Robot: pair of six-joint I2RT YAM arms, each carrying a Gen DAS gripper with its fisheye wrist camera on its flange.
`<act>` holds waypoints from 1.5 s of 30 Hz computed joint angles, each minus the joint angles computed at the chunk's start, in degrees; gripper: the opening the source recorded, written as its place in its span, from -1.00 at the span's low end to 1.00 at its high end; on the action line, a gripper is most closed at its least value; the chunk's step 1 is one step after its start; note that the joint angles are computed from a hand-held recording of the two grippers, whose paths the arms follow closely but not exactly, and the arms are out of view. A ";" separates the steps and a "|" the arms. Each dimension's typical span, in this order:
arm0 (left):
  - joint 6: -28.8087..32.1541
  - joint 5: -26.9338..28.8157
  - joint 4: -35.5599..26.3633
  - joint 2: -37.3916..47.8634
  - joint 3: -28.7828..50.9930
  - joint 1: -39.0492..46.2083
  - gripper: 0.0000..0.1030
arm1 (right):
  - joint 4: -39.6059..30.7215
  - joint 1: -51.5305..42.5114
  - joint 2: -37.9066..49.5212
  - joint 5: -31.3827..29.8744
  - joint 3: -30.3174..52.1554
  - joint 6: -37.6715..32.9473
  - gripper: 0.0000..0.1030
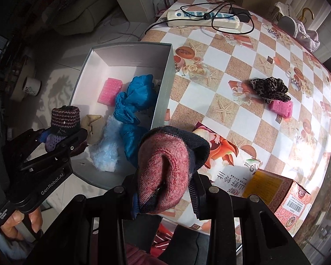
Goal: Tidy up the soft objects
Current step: 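Lift the hat and sock and carry both over the white box, then lower the hat and sock into the box and open both tools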
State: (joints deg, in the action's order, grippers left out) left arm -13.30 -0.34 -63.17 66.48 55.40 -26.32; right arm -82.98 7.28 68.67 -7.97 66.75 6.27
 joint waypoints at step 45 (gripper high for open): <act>2.28 9.00 -0.25 -4.60 -6.18 15.51 0.83 | 6.82 14.75 13.02 -3.91 4.90 6.64 0.66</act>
